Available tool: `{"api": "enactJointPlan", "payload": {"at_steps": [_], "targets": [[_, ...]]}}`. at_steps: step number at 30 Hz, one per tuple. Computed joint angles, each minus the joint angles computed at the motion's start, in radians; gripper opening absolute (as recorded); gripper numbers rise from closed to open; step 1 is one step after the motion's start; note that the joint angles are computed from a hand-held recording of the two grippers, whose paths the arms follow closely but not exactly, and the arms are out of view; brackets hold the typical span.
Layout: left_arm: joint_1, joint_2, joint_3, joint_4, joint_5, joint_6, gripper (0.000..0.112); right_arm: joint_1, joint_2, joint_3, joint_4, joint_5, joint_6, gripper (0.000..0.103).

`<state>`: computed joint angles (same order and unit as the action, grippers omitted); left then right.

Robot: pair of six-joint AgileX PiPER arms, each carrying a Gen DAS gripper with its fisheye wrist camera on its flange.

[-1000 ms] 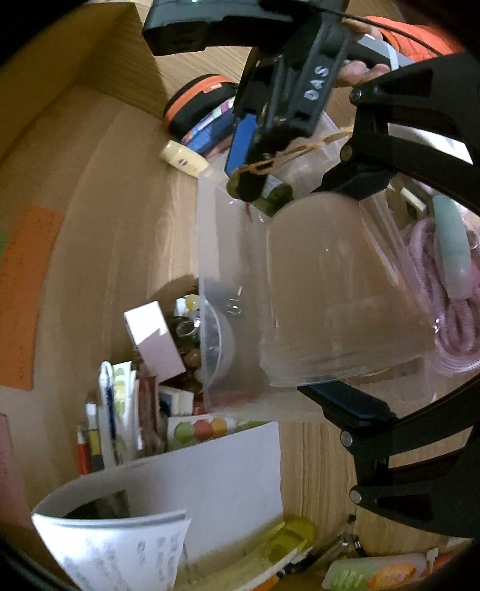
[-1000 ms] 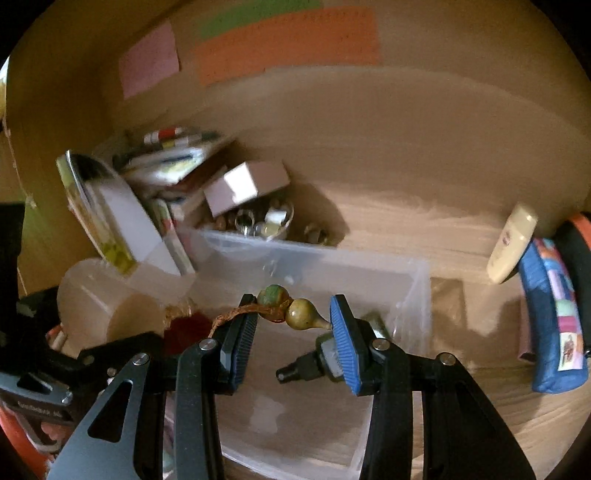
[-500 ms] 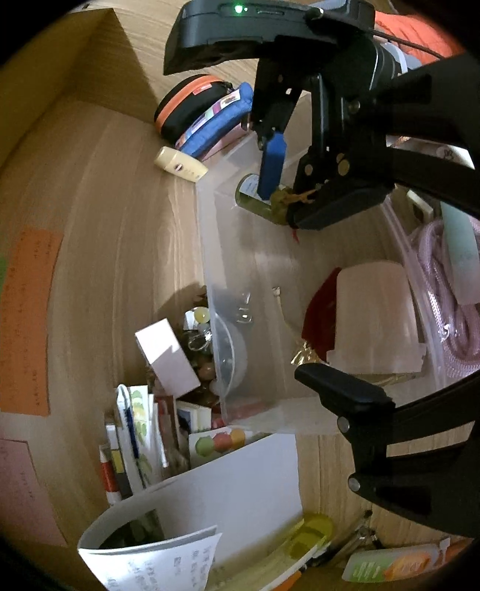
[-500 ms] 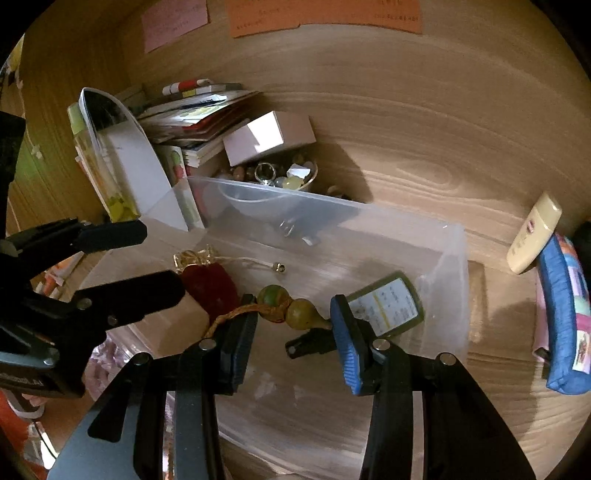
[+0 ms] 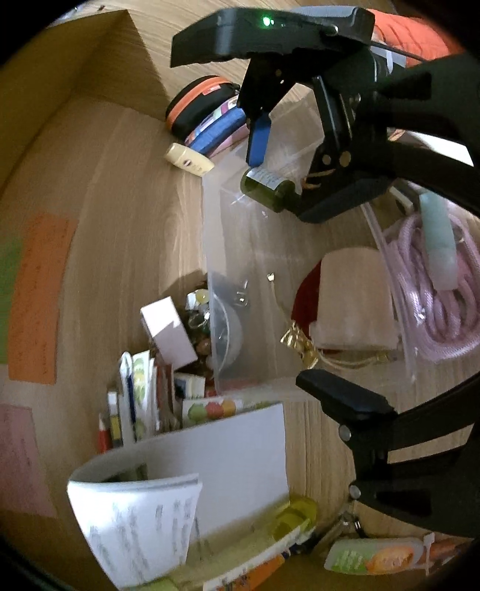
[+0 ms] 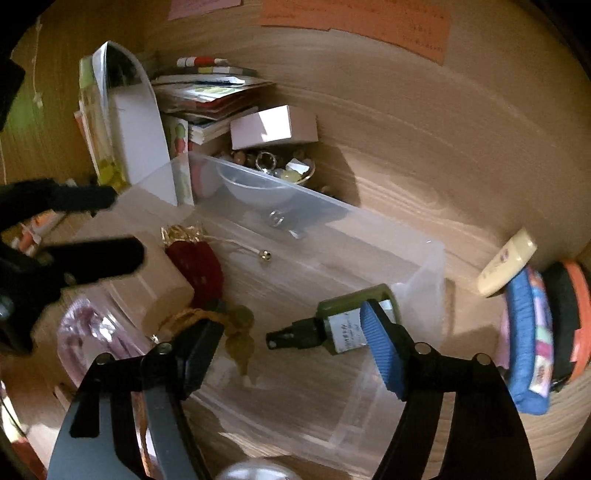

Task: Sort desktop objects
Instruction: 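Carry cup and beaded cord over the clear bin and open both tools, then withdraw both open tools from the bin back toward the desk items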

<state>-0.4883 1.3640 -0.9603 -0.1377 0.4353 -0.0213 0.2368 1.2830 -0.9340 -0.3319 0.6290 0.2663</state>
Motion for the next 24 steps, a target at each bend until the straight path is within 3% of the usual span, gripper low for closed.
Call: {"api": "enactJointPlan", "payload": {"at_steps": [5,13,24], "targets": [[0.030,-0.058,0.040,-0.052,-0.019,0.057,0.089,0.071,-0.018,-0.005,-0.161,0.101,0.125,0.073],[0.061,-0.101,0.082,-0.171,-0.022,0.189,0.090,0.138,-0.063,-0.013,-0.275,0.244,0.187,0.074],[0.108,-0.140,0.131,-0.326,-0.017,0.356,0.094,0.140,-0.124,-0.054,-0.208,0.367,0.050,0.074]]}}
